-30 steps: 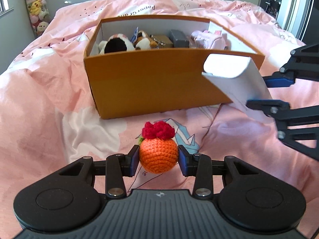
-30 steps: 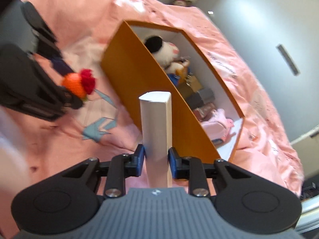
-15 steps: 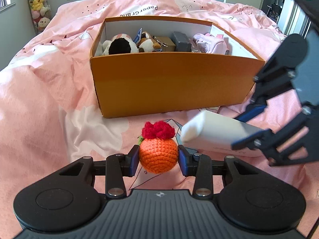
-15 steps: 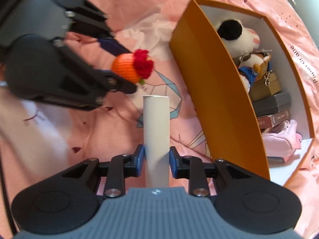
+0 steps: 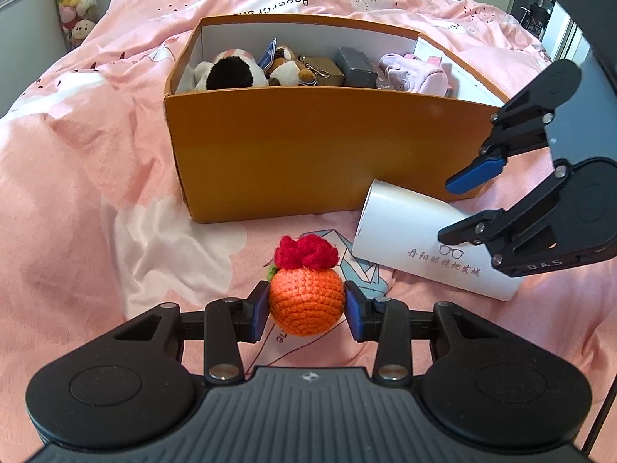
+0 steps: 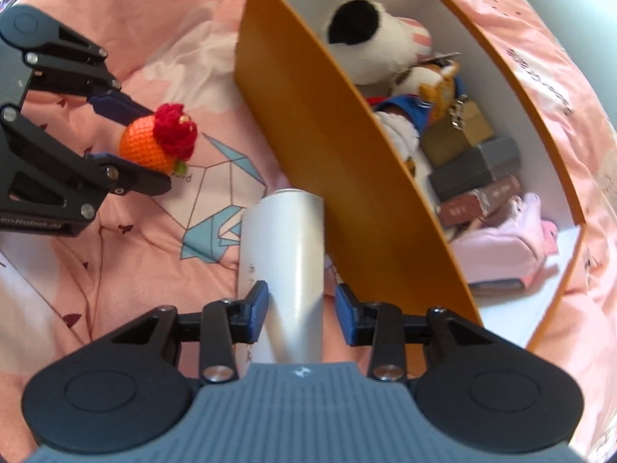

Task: Organize objects
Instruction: 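Lift the crochet ball and white case and carry both over the orange box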

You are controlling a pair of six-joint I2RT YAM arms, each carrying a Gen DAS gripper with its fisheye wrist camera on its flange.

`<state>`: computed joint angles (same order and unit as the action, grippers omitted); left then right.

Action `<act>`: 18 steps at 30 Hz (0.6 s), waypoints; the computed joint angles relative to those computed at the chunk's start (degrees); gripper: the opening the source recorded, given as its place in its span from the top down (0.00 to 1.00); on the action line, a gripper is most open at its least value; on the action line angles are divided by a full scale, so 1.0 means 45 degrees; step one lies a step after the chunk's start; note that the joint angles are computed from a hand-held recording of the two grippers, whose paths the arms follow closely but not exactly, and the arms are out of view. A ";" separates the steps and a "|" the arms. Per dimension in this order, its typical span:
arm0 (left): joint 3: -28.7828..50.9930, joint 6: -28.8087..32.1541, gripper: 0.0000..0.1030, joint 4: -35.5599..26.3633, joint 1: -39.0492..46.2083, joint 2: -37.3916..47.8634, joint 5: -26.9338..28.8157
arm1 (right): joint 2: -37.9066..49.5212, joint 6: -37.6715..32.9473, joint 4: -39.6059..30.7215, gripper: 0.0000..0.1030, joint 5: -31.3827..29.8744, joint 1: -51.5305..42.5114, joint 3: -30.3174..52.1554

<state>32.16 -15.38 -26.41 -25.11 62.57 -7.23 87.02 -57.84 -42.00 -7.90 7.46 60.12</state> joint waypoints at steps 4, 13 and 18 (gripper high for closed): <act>0.0094 0.0038 0.56 0.0068 -0.0008 0.0278 0.0057 | -0.0661 0.0319 0.0746 0.66 0.0197 -0.0038 -0.0697; 0.0248 0.0046 0.56 0.0196 -0.0233 0.0661 -0.0081 | -0.1507 0.2334 0.1301 0.78 -0.0036 -0.0699 -0.1301; 0.0296 0.0107 0.56 0.0241 -0.0290 0.0941 -0.0102 | -0.3408 0.2946 0.2368 0.56 -0.0031 0.0098 -0.3327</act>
